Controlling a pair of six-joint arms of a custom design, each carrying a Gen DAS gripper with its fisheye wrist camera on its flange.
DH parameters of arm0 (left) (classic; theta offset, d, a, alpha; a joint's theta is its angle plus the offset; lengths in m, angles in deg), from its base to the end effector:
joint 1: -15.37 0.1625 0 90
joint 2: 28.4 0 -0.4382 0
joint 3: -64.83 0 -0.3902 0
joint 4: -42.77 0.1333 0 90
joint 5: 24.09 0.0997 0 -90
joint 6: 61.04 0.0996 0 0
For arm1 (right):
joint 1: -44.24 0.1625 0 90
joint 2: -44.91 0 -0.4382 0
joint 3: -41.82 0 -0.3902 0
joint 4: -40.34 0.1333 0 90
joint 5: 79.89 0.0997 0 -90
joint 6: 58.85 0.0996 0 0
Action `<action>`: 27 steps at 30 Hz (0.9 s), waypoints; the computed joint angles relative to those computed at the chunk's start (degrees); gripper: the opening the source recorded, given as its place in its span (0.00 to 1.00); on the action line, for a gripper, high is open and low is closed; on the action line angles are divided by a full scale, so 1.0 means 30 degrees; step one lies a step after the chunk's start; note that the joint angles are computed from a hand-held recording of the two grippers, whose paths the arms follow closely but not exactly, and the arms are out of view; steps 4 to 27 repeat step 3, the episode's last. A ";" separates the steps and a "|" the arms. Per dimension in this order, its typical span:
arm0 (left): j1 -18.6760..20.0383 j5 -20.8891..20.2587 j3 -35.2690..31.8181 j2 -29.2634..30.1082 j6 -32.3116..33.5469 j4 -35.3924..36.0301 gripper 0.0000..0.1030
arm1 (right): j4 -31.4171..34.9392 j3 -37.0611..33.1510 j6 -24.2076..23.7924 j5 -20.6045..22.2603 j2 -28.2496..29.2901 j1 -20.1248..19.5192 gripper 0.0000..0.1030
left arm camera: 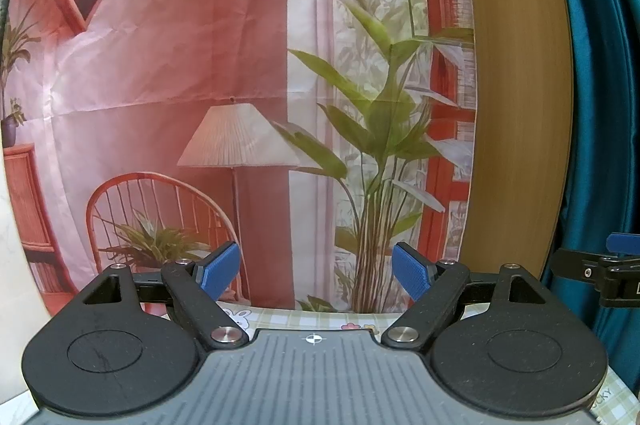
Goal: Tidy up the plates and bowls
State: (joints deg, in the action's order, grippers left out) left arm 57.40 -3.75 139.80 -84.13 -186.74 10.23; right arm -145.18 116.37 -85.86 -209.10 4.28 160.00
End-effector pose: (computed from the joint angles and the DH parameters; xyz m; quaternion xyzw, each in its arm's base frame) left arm -0.3472 -0.6182 0.3070 0.1155 0.6683 -0.6232 0.3894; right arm 0.3987 -0.6644 0.2811 0.2057 -0.8012 0.4792 0.2935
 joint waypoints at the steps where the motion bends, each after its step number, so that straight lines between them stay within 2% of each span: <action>1: 0.0013 0.0012 -0.0001 -0.0005 -0.0015 0.0027 0.82 | 0.0000 0.0000 0.0000 0.0000 0.0000 0.0000 1.00; 27: 0.0019 0.0002 0.0004 -0.0011 -0.0069 0.0088 0.82 | -0.0024 0.0044 -0.0014 0.0003 -0.0031 -0.0009 1.00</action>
